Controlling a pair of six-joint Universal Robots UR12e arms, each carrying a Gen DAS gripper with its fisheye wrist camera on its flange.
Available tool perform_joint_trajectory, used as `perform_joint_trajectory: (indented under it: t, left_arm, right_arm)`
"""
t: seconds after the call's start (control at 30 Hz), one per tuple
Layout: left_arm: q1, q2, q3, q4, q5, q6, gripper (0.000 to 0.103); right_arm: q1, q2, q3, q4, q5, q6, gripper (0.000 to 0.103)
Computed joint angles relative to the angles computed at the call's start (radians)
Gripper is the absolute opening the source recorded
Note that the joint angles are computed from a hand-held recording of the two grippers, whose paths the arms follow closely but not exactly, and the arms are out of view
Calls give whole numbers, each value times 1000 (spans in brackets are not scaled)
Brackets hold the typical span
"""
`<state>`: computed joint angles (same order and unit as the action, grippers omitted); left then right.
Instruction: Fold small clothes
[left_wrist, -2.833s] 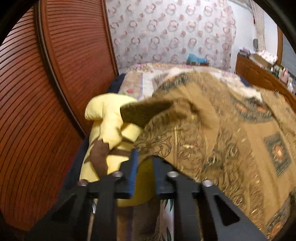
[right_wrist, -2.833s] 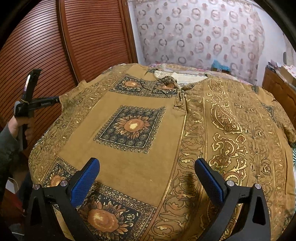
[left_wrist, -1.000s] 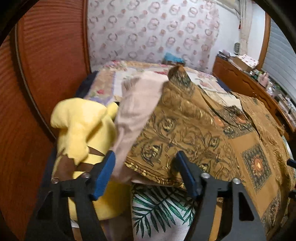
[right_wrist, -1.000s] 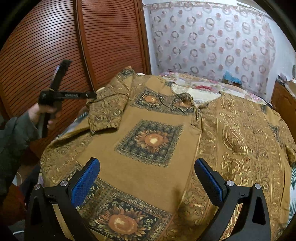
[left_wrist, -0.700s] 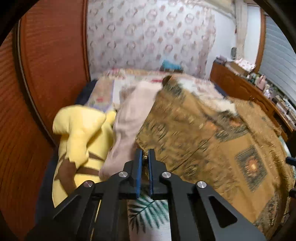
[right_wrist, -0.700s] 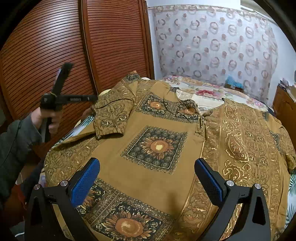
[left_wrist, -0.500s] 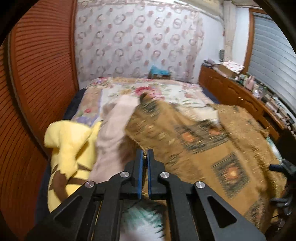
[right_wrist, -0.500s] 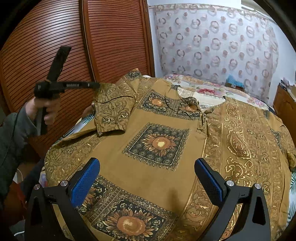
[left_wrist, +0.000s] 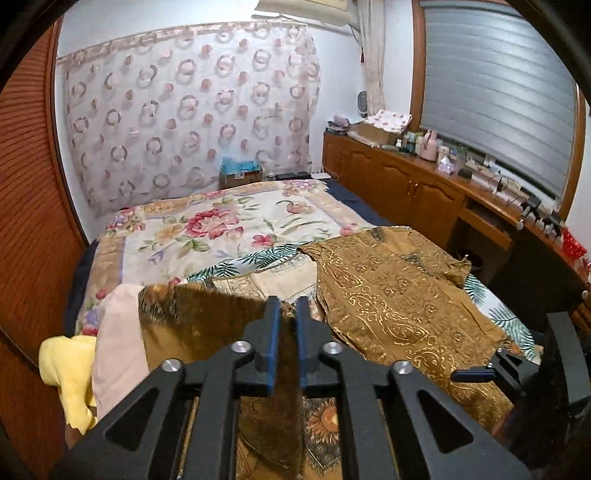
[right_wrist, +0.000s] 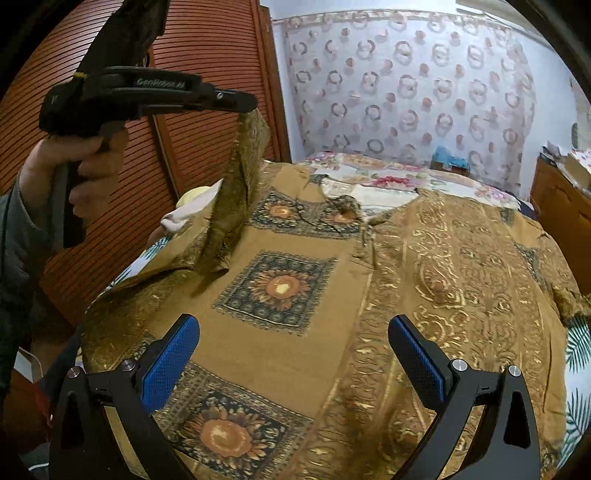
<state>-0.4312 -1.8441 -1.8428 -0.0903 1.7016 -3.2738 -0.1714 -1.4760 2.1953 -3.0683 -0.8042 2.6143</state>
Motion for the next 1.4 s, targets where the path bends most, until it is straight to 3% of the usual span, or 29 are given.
perform_joint_trajectory:
  t: [0.03,0.2,0.23,0.57,0.87,1.0,1.2,1.4]
  left_arm:
    - [-1,-3,4,0,5,6,18]
    - [3,6,-26,10,14,-4,69]
    - [6,8,-35,1,19,-6,71]
    - [11,-18,-93,-51,10,-59,76]
    - [-23,-84,-58,-49,-17,-92,76]
    - [-49,-111,-26,-67,15,-111,76]
    - [-57,-132,-5,-85,11,-137,76]
    - [-62,-140,10,-128,21,-135,78]
  right_arm:
    - [-2,1,-1,1,-1,2,102]
    - [-13,7,-5,-4,0,13,102]
    - [-15,9,-6,-5,1,18,102]
    - [-33,23,-20,-46,-29,52,102]
    - [-71,25,-38,-80,-103,68,102]
    - [-95,22,-44,-77,-146,70,102]
    - [-117,39,-78,-69,-226,104,102]
    - [-138,60,-116,-55,-257,149,102]
